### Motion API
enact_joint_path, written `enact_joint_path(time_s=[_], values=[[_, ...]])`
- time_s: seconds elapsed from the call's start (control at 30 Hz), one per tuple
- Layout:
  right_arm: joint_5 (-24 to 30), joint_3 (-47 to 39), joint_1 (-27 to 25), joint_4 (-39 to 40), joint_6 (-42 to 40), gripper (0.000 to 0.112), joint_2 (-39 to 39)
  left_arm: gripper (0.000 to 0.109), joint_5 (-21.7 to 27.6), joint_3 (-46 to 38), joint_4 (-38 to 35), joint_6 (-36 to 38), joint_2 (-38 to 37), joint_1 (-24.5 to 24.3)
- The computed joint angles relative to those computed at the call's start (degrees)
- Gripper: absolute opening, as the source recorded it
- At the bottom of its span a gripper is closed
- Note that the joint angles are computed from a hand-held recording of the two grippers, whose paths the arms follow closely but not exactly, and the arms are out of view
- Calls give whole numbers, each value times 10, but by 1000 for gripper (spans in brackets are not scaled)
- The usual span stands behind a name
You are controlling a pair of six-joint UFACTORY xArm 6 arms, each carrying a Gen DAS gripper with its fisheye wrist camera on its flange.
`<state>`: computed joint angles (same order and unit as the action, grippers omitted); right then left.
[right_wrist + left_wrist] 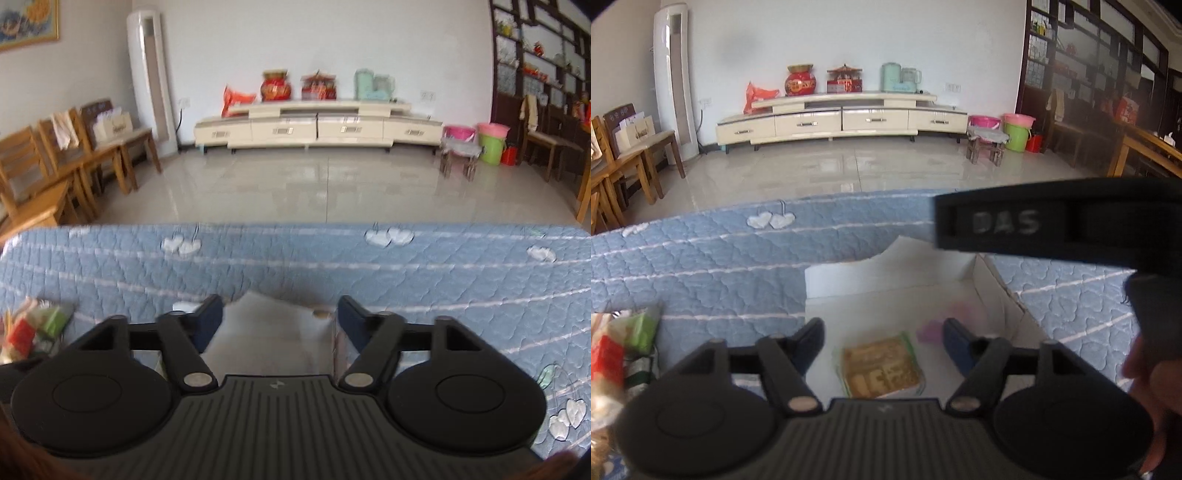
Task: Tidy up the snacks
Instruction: 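Carry both snacks into the white tray and open both tools to release them, then move both open tools back over the snack pile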
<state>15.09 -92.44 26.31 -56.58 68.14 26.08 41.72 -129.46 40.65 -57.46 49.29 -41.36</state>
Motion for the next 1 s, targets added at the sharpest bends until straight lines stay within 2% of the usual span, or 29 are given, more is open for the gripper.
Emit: enact_joint_path(time_s=[0.13, 0.23, 0.33, 0.5, 0.77, 1.0], values=[[13, 48, 3, -78, 84, 91, -51, 83, 23, 25, 10, -15, -27, -5], [37, 98, 13, -141, 149, 103, -102, 88, 39, 76, 37, -46, -70, -11], [75, 152, 32, -198, 194, 103, -155, 97, 64, 133, 72, -79, -118, -22], [140, 238, 71, -244, 243, 103, -240, 98, 88, 240, 118, -135, -202, -41], [186, 337, 123, -223, 263, 103, -324, 99, 111, 383, 145, -201, -308, -67], [197, 354, 160, -206, 263, 103, -333, 99, 129, 467, 169, -244, -373, -81]])
